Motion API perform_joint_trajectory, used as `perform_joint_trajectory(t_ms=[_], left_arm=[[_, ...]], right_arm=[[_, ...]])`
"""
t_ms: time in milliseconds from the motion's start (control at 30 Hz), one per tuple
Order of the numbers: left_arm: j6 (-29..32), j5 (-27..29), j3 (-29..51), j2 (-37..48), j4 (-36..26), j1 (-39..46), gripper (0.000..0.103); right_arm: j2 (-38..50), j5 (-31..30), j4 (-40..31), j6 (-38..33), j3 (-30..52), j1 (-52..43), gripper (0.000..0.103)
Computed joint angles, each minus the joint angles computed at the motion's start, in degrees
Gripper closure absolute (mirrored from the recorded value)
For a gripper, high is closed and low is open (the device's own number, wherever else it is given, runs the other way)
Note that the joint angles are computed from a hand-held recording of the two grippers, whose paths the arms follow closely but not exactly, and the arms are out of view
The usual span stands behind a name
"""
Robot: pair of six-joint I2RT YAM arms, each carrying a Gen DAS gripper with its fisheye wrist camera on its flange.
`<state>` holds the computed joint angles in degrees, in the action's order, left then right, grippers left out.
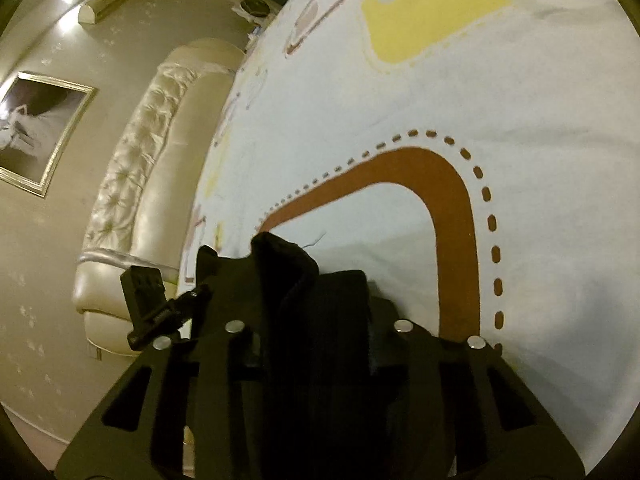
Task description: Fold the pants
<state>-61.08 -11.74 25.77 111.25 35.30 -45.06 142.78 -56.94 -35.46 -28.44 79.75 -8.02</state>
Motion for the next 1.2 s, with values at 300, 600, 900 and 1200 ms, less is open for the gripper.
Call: perform_joint_trajectory(t_ms=[300, 600, 900, 1200], left_arm=[[10.88, -8.18, 13.79, -3.63, -24.64, 2.15, 0.075], [18.20, -8.53, 26.85, 3.53, -31.49, 12.16, 0.075], [16.50, -6.24, 27.34, 8.22, -29.15, 13.83, 0.070], [16.33, -5.66, 27.61, 9.08, -27.93, 14.38, 0.068]], right_arm=[[-2.48, -3.10, 10.21, 8.04, -0.17, 1.97, 0.074], [4.09, -2.49, 22.79, 27.12, 10.98, 6.70, 0.074], [12.53, -1.66, 18.52, 29.10, 20.87, 7.00, 0.074], [13.02, -2.30, 18.56, 28.77, 21.09, 6.78, 0.073]])
